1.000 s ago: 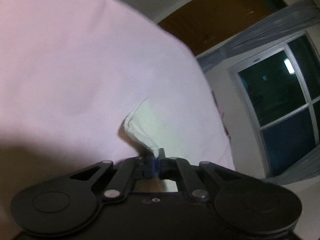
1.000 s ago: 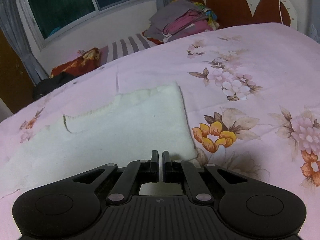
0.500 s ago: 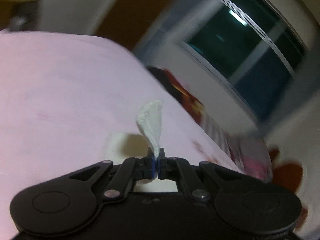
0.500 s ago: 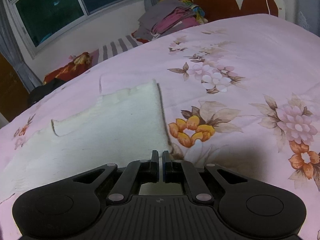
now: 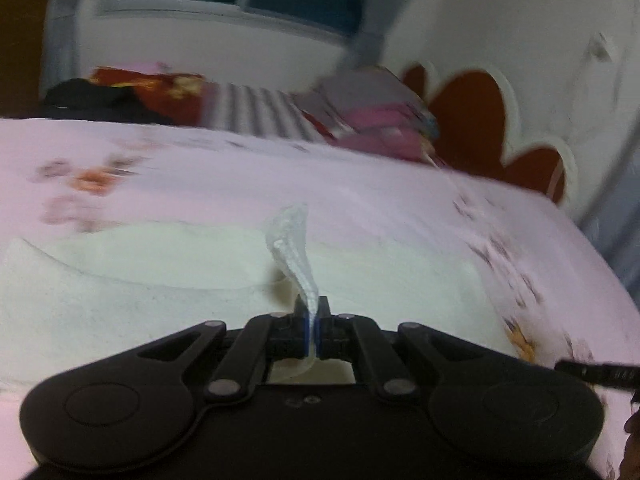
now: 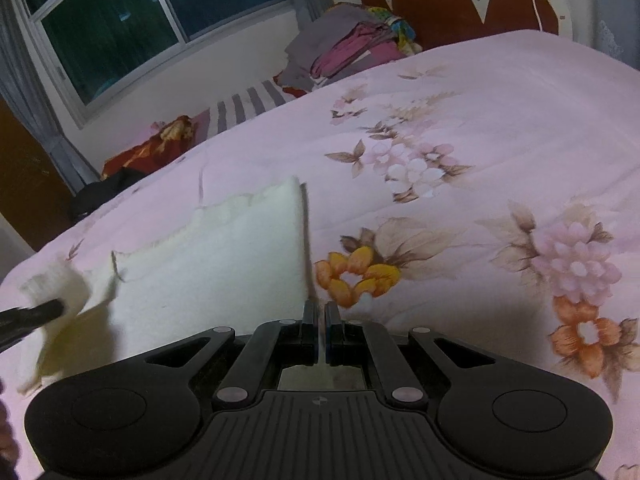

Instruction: Fold small clothes

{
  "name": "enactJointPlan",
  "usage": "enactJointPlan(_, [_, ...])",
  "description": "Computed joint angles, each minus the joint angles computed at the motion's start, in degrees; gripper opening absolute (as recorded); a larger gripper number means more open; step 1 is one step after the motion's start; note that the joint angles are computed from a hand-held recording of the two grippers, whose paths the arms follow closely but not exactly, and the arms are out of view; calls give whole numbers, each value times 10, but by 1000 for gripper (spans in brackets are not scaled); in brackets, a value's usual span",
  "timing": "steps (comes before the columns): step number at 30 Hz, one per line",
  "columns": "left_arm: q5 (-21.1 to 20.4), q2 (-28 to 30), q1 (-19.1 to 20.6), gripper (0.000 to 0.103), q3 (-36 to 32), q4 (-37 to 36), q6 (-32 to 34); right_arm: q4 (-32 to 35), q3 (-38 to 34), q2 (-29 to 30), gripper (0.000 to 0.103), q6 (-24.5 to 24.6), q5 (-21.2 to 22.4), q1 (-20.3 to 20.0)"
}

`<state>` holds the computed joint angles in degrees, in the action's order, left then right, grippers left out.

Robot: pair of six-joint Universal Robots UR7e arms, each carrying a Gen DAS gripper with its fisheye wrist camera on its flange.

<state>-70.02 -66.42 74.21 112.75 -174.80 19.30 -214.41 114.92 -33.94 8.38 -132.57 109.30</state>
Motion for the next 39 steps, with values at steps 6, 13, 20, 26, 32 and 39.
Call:
enactJointPlan(6, [4, 38, -26, 4, 15, 25, -20, -14, 18, -23, 2, -11, 16, -9])
enactJointPlan(13, [-10, -20, -34, 70, 85, -28, -2, -22, 4, -19, 50, -25, 36, -13])
enactJointPlan(20, [113, -119, 10, 47, 130, -61, -12, -25, -33, 10, 68, -56, 128, -15])
enactJointPlan(26, [81, -130, 67, 40, 82, -4, -75, 77, -73, 29, 58, 1, 179, -34])
enactJointPlan(32, [78, -100, 72, 40, 68, -20, -51, 129, -110, 54, 57, 1, 194, -37])
enactJointPlan(39, [95, -94, 65, 41, 72, -34, -32, 151, -142, 72, 4, -35, 170, -28])
